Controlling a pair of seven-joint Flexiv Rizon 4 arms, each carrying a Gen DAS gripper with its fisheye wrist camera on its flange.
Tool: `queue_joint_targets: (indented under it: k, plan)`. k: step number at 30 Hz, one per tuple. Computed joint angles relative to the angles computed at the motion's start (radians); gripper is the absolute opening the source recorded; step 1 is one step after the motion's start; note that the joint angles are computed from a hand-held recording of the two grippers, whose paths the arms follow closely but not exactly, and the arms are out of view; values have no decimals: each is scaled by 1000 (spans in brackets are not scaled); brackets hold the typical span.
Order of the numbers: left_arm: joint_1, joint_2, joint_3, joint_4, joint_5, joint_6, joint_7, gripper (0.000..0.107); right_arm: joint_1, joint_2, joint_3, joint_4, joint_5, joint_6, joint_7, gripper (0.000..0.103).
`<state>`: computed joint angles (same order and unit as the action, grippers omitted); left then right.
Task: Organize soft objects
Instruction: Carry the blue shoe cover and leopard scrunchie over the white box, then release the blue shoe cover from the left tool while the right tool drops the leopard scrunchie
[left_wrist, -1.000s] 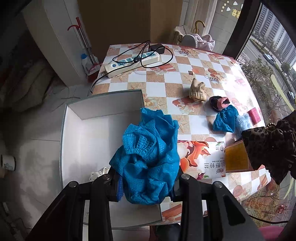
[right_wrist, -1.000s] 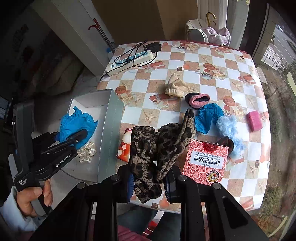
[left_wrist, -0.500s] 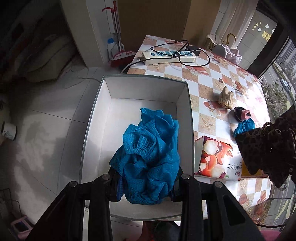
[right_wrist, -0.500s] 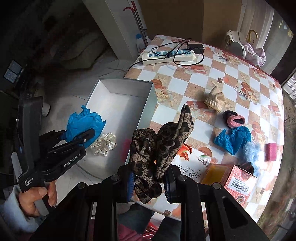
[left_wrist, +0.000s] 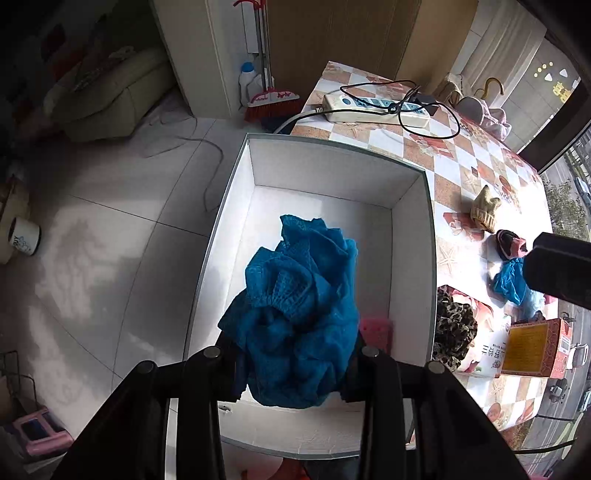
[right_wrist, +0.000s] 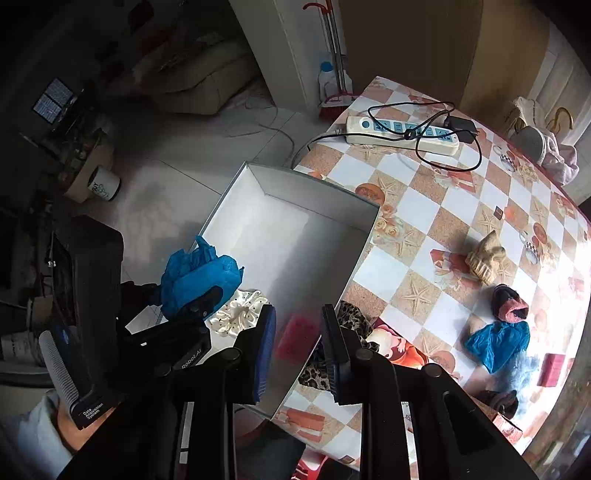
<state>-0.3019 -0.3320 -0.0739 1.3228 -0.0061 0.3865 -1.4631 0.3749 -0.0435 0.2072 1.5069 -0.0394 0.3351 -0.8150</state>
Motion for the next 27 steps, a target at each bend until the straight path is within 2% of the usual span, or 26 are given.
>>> queue_joint_targets:
  k: [4,7,8,9,10,14,16,17,20,23,27]
  plan:
    - [3,-14,5,-19,2,4,-22,39,-2,-40,-12,-34,-7,12,-26,27]
    - [6,-8,8,-9,7,7,-21,39,-22,-21,-18,6,14,-8,7,28]
    - [7,-6,8,-5,8,3,-20,39,-31,-11,-19,28,21,-23,20,41]
    - [8,-6,9,-3,8,-4,-19,39,-40,-1,-21,49,34,-46,31,70]
    - [8,-4,9,2,10,-10,-20,39,-51,12,-23,77,56,-59,42,80]
    - [5,2,9,17,24,-35,-16,39,-81,53,-25,171,143,-62,55,81]
    - [1,6,8,21,33,-47,-11,39,-79,48,-22,187,142,-86,21,78]
    - [1,11,8,29,35,-45,-9,39,-72,39,-19,182,131,-110,-21,75]
    - [1,18,7,41,37,-52,-10,39,-50,19,-3,173,97,-148,-217,75]
    - [0,25,7,54,38,-57,-19,39,-25,6,12,182,45,-124,-393,75]
    - [-4,31,8,62,49,-68,-41,39,-5,-43,16,164,46,-109,-552,75]
